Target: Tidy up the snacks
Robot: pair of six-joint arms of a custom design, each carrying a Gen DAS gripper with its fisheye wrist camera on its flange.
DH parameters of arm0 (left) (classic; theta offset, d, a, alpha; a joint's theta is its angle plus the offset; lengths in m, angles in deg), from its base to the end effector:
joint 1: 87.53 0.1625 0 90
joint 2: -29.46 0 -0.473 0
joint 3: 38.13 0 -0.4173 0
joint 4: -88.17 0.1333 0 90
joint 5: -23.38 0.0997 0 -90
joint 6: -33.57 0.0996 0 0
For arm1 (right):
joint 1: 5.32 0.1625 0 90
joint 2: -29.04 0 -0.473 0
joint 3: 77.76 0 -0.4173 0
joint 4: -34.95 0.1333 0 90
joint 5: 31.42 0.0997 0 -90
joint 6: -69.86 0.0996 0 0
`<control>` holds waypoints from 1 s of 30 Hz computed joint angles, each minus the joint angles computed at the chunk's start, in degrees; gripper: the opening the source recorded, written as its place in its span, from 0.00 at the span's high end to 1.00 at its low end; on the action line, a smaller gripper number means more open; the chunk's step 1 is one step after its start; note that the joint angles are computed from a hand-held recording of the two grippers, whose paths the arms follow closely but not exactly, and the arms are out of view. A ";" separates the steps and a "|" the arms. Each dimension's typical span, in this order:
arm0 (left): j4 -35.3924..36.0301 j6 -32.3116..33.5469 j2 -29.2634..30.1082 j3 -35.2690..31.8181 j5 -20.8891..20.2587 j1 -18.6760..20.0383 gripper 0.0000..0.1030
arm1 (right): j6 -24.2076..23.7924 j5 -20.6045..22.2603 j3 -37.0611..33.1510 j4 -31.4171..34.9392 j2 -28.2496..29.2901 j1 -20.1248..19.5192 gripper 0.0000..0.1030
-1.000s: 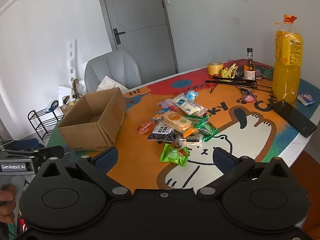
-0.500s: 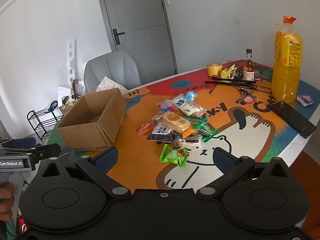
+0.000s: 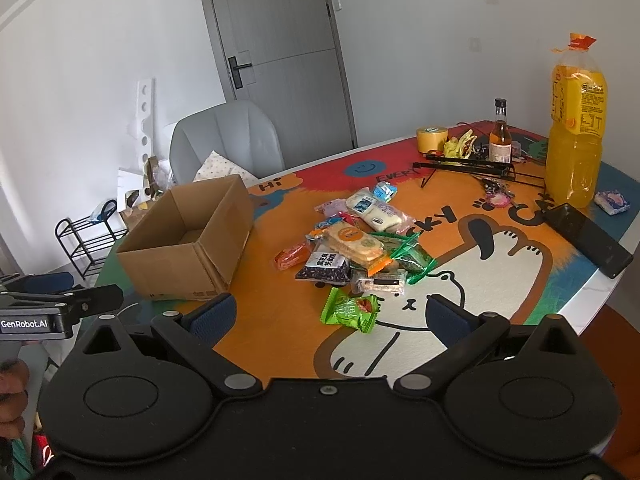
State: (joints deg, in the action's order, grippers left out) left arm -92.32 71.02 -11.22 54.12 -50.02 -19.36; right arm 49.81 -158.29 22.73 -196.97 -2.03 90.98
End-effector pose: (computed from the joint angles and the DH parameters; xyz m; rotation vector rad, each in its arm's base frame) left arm -0.1308 -0.7616 0.1323 1.1860 2.3591 -0.8708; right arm 0.1453 -0.6458 0.0871 -0.0202 -2.0696 1.3833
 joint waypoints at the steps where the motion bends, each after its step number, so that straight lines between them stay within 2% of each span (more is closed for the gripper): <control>1: 0.00 0.00 0.00 0.00 0.00 0.00 0.00 | -0.08 -0.06 -0.01 -0.02 0.01 0.00 0.00; 20: 0.13 -0.21 0.12 -0.08 -0.03 0.05 0.00 | 0.18 0.17 0.15 0.18 -0.20 -0.14 0.00; 27: -0.11 -1.08 1.52 -1.15 0.46 -0.24 0.00 | -0.25 2.73 0.53 -0.36 -0.41 -1.67 0.00; 30: 0.68 -1.87 2.44 -2.09 0.52 -0.30 0.00 | 0.96 4.60 0.91 0.33 -0.87 -2.95 0.00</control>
State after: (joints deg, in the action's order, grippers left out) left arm -91.65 69.16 -8.78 52.03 -49.50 -19.66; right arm 50.77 -153.69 23.64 -196.63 -2.89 88.03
